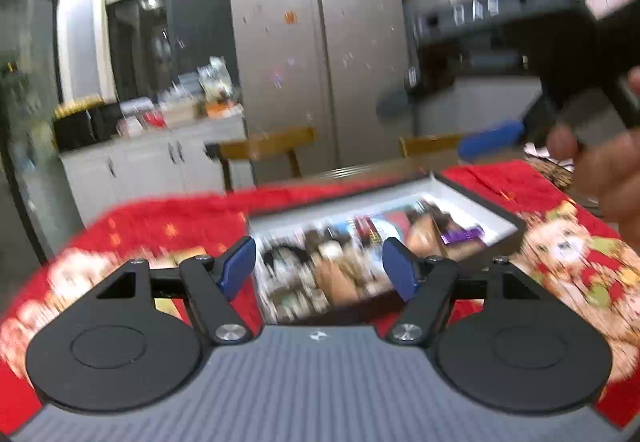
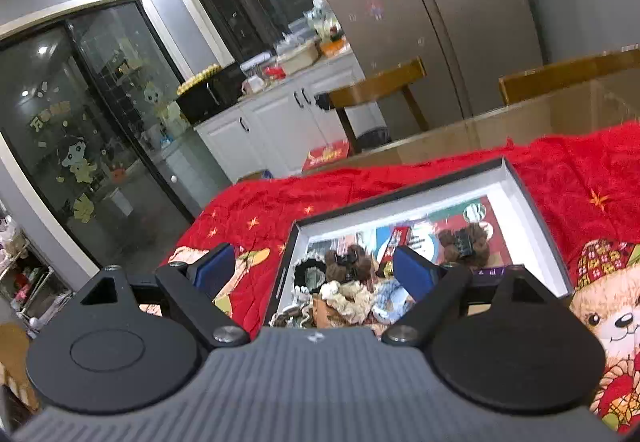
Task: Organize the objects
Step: 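Withdraw both open tools from the box toward the blue binder clips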
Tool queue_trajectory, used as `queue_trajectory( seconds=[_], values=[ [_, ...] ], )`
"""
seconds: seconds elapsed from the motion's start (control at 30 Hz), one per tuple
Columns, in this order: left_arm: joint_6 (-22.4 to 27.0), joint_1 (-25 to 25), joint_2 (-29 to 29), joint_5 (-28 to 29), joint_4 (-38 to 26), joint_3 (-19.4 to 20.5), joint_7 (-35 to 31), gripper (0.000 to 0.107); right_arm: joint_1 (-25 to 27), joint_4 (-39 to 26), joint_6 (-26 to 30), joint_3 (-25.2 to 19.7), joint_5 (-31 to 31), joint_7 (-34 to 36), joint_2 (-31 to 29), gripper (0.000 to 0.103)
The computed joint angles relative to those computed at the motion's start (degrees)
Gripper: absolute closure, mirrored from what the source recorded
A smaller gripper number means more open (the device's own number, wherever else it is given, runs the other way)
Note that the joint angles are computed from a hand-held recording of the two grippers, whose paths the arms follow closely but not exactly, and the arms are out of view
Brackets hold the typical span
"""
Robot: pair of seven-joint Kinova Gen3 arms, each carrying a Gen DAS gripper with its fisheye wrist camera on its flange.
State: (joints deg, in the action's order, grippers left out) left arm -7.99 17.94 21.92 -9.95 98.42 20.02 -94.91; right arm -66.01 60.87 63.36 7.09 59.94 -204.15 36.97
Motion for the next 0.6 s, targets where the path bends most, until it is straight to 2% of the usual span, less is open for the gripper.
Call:
queue_trajectory(
  seconds=[0.13,0.2,0.3,0.4,0.47,0.53,0.6],
  values=[
    [1.63,-9.35,2.98,-9.11,1.27,10.62,4.53,0.033,-0.51,-2.53,1.04,0.01,-0.70,1.76,2.53,0.010],
    [2.40,-13.45,5.51,-10.55,1.18,15.92,3.38,0.033,-0.49,-1.68,-0.87,0.18,-0.73,1.45,3.08,0.010],
    [7.08,-14.60,9.20,-8.39,-2.30,18.93,-2.10,0.033,-1.45,-0.32,-3.06,1.06,0.69,0.75,4.50,0.010],
    [9.36,-13.83,9.83,-5.98,-3.56,18.10,-3.51,0.033,-1.77,-0.63,-3.87,1.11,1.10,2.68,6.41,0.010],
    [14.02,-16.04,12.55,-4.52,-6.36,21.85,-5.75,0.033,-1.20,-0.47,-4.61,0.52,-0.26,6.27,6.72,0.010],
    [18.68,-18.85,15.62,-1.17,-9.20,26.17,-8.51,0.033,-0.83,1.01,-6.58,0.52,-1.02,6.95,6.37,0.010],
    [22.41,-18.52,16.94,-0.14,-11.94,26.32,-8.32,0.033,-0.73,2.70,-8.18,0.77,-1.68,5.92,5.89,0.011]
  ],
)
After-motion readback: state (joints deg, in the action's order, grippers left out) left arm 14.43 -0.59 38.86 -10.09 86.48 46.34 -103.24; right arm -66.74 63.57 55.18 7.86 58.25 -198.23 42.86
